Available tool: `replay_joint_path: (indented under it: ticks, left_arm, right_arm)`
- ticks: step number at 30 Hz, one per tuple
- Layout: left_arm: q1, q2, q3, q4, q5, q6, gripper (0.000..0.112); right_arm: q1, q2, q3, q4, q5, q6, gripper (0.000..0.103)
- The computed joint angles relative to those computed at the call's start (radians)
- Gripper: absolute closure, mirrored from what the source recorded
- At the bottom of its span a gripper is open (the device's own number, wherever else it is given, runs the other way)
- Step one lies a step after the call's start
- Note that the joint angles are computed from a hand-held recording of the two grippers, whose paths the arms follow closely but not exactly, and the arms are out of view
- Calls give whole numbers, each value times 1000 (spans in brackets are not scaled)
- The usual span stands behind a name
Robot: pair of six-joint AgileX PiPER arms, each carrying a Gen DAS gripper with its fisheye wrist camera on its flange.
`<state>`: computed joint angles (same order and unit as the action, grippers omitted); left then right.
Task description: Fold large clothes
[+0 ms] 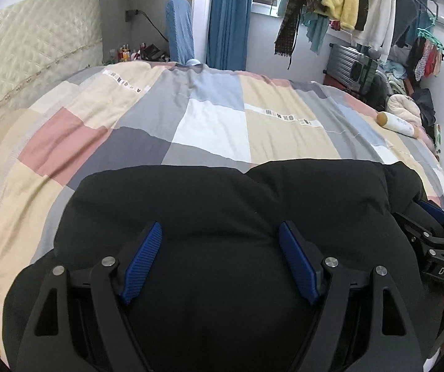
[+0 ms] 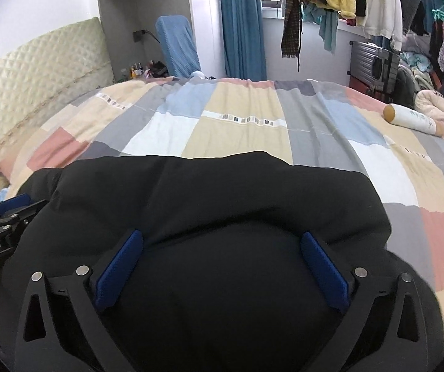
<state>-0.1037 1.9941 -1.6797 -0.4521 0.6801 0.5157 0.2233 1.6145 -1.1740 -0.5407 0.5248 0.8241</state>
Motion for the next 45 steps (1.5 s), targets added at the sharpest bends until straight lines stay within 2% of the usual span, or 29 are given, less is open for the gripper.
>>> replay_joint_path:
  ticks: [6,13,15,19,24,28,31,37,39,40,45]
  left_arm:
    - [28,-7,15,-14,3,47,34]
    - [135,-27,74,-89,-7,142,33]
    - [177,-18,75,-131,12,178,33]
    - [229,9,65,-191,43,216,33]
    - [222,26,69,-204,42,233,31]
    - [209,-4,88,-173,22,211,30]
    - [220,-40,101,-170,47,208,29]
    - [270,-175,121,-243,170,237,26]
    - [282,-240,130,-247,202,239,26]
    - [294,-273,132,-260,229,242,25]
    - [352,-419,118,-300,371,244,21]
  right_arm:
    - [-1,3,14,-16,-12,8,0]
    - [-42,-92,126,-33,-70,30,1]
    - [-71,-130,164,-2,-82,-2,1]
    - [-78,-176,212,-100,-63,52,1]
    - [-121,-154,241,-67,-111,41,1]
    - [-94,-148,243,-170,-96,146,1]
    - [-96,-196,258,-125,-86,114,1]
    - [-52,-356,237,-40,7,54,1]
    - [15,-419,197,-64,99,73,1]
    - [31,-438,183,-62,126,64,1]
    - [238,-551,45,-118,360,112,0]
